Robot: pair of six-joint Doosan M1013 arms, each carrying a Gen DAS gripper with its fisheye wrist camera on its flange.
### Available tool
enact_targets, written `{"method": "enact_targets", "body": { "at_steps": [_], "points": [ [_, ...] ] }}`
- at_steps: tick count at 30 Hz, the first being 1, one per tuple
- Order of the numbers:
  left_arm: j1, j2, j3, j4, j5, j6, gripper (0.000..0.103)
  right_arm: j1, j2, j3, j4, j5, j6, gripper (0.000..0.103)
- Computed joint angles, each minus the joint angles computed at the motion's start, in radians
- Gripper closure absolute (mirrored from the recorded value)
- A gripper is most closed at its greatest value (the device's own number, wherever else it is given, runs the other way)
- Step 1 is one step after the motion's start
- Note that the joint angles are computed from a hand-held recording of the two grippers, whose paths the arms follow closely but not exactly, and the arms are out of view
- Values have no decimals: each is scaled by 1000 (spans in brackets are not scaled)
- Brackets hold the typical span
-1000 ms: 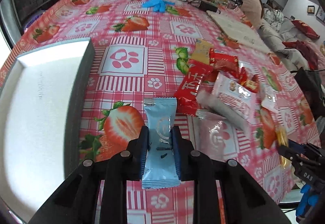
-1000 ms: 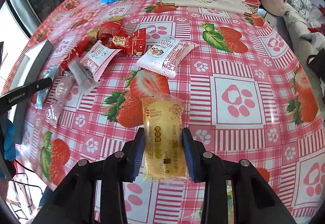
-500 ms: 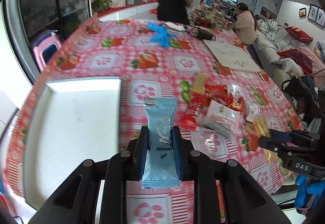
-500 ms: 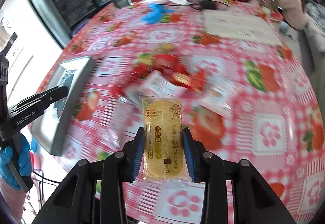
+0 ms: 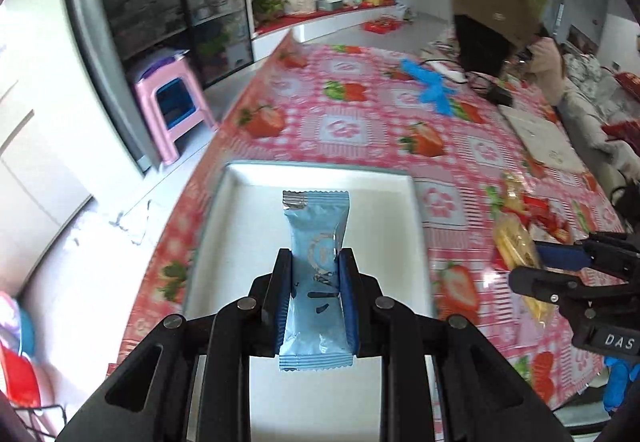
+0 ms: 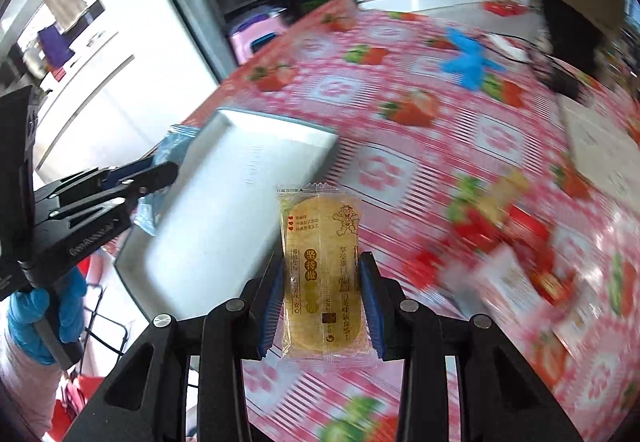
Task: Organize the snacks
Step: 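Carry both snacks to the white tray and release them inside, then move both open tools back over the snack pile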
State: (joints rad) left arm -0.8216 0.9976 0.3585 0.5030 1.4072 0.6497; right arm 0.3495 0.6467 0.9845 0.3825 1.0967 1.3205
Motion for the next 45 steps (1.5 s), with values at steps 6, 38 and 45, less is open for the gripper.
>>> {"method": "enact_targets", "body": {
  "at_steps": [6,38,45],
  "points": [
    [19,-26,93,-44,-21,-37,78,41,102,-159,6,103,19,65],
    [-53,-111,291,37,-106,-205,20,-4,69,-42,-37,53,133,0],
    [-79,-88,228,72,-80,-162,19,-59,5,86,-126,-47,282,0]
  ]
}}
